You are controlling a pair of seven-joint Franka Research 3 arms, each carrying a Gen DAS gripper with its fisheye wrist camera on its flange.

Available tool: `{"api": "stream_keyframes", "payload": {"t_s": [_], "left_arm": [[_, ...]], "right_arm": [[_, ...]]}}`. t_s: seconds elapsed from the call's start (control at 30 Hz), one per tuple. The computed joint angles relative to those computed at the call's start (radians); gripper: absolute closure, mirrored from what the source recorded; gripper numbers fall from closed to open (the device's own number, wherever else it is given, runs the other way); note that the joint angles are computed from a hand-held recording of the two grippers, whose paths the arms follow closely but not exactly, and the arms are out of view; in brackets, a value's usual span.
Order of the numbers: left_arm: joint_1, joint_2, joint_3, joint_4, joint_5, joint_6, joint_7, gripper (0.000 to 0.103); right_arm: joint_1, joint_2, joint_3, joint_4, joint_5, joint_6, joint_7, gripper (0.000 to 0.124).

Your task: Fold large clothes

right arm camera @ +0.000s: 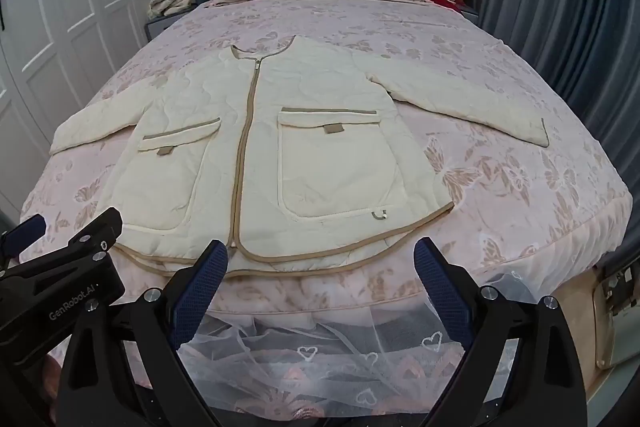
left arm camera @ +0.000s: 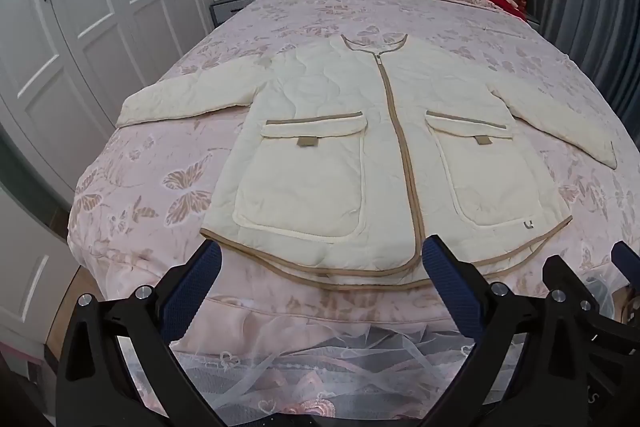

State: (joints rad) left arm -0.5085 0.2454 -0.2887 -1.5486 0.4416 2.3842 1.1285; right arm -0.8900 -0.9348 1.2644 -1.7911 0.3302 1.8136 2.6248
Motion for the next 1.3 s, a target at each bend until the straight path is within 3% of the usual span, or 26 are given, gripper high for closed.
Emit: {"api": "stream_keyframes", "payload": {"t_s": [0.47, 1.3], "left_arm": [[0.010, -0.032, -0.005, -0.053, -0.007, 0.007, -0.011, 0.005], [0.021, -0.047, -0.005, -0.064, 0.004, 0.010, -0.021, 0.005]], "right_arm": [[0.019, -0.022, -0.008, -0.010, 0.023, -0.019, -0.001, 0.031], [-0.059, -0.110, -0.010, 0.050, 0.106, -0.072, -0.056, 0.031]]}}
